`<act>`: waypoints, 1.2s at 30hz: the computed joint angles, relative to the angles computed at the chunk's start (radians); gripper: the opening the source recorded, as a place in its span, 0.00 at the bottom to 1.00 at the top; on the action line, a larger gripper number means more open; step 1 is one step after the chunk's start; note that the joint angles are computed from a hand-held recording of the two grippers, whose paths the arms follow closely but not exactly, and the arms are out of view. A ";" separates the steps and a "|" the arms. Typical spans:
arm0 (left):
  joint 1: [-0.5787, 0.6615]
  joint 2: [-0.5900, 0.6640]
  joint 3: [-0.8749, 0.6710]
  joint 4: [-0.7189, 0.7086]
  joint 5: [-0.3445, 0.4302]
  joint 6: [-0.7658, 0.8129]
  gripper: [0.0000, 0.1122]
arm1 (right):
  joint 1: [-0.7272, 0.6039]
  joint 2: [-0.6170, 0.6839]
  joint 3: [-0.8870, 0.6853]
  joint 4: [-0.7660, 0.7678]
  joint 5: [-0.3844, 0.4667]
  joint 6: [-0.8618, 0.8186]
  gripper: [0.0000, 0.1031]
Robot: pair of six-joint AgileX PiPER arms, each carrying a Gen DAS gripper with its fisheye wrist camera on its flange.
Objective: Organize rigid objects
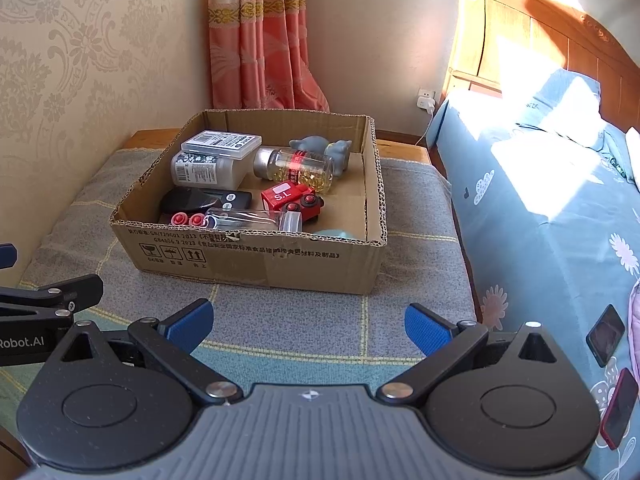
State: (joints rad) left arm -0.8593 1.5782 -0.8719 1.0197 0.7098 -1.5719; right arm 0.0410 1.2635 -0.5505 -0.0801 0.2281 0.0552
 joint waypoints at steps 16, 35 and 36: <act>-0.023 0.010 -0.007 0.014 0.042 -0.026 0.91 | 0.006 -0.014 0.005 -0.045 0.004 0.052 1.00; -0.030 0.016 -0.019 0.008 0.061 -0.023 0.91 | 0.024 -0.018 0.005 -0.173 0.006 0.191 1.00; -0.030 0.015 -0.020 0.008 0.061 -0.023 0.91 | 0.023 -0.018 0.004 -0.172 0.007 0.190 1.00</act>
